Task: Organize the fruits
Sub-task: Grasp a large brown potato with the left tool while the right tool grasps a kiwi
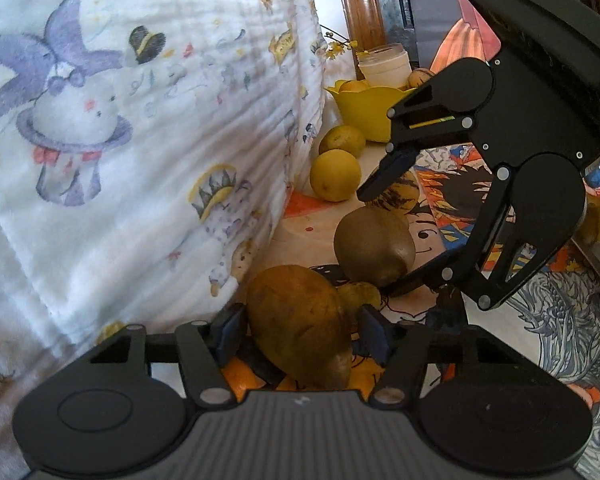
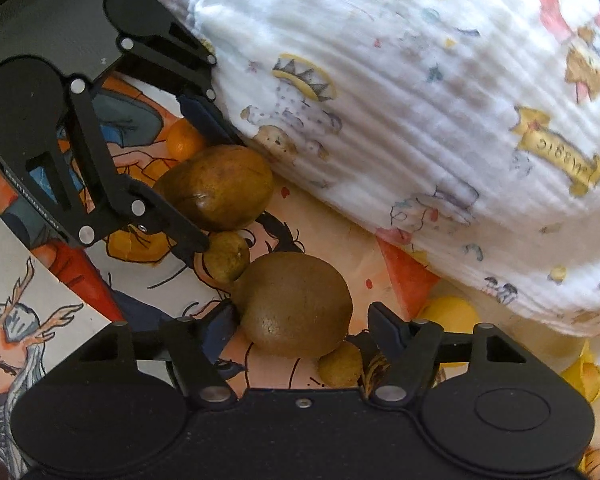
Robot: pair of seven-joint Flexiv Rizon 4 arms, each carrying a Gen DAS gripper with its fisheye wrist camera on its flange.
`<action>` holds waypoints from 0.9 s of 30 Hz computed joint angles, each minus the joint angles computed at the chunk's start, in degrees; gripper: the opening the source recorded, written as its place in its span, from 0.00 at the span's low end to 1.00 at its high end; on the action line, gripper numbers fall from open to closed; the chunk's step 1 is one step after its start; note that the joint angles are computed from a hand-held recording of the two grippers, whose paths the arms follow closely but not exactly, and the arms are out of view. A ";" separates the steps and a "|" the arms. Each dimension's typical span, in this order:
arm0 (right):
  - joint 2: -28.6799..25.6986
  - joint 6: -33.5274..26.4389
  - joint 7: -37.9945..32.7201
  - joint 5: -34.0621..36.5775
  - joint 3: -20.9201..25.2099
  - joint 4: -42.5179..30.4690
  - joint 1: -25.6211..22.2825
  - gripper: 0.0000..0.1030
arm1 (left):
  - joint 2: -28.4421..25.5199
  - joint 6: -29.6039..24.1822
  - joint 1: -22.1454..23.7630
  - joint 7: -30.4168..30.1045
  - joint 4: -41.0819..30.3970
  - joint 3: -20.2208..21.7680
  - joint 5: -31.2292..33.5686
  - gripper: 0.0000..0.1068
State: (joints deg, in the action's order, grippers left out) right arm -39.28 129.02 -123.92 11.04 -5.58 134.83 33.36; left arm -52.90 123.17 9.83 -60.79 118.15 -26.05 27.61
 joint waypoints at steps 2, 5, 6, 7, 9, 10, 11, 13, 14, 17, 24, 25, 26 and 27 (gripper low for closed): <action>0.35 -0.56 0.65 -1.29 0.87 -0.08 -1.50 0.67 | -0.02 0.06 0.18 -0.12 0.03 -0.05 0.08 0.61; 0.48 -0.09 0.92 -2.16 1.35 0.26 -2.37 0.64 | 0.11 0.84 -0.59 -0.18 0.04 0.84 -0.41 0.58; 0.40 0.18 0.95 -2.24 1.42 0.28 -2.52 0.63 | 0.24 1.63 -1.32 -0.37 0.34 1.54 -0.92 0.57; 0.37 0.35 1.13 -2.20 1.54 0.30 -2.65 0.63 | 0.32 1.31 -1.00 -0.75 0.40 1.28 -0.78 0.57; -0.11 1.46 1.09 -0.32 1.05 0.46 -1.10 0.63 | 0.30 0.87 -0.65 -1.17 0.29 0.98 -0.59 0.57; -0.71 2.56 0.94 1.01 0.69 0.46 -0.11 0.62 | 0.39 0.94 -0.70 -1.30 0.37 1.08 -0.64 0.57; -1.58 3.98 0.91 2.92 0.43 0.50 1.27 0.62 | 0.38 1.24 -1.01 -1.48 0.45 1.40 -0.90 0.56; -3.74 7.06 0.52 7.47 -0.56 -0.01 4.67 0.61 | 0.79 1.85 -1.83 -1.99 0.86 2.26 -1.72 0.56; -5.34 9.43 0.10 9.81 -0.89 -0.29 6.27 0.61 | 1.08 2.16 -2.40 -2.36 1.09 2.76 -2.33 0.56; -10.06 15.43 -0.58 17.51 -1.46 -2.23 10.62 0.61 | 1.44 3.07 -3.30 -3.94 1.67 3.56 -3.45 0.56; -18.54 23.57 -8.15 30.44 -3.00 -8.15 17.07 0.61 | 1.86 4.35 -3.57 -7.77 2.93 4.11 -3.90 0.56; -18.76 24.10 -8.84 31.53 -2.45 -8.64 16.95 0.61 | 1.91 4.59 -3.50 -8.40 3.18 4.16 -3.90 0.56; -19.00 24.44 -9.58 32.63 -1.99 -9.31 16.84 0.61 | 1.96 4.76 -3.35 -8.95 3.38 4.14 -3.71 0.56; -19.10 24.95 -10.36 33.37 -1.57 -9.71 16.64 0.61 | 1.89 4.95 -3.23 -9.47 3.51 4.11 -3.49 0.56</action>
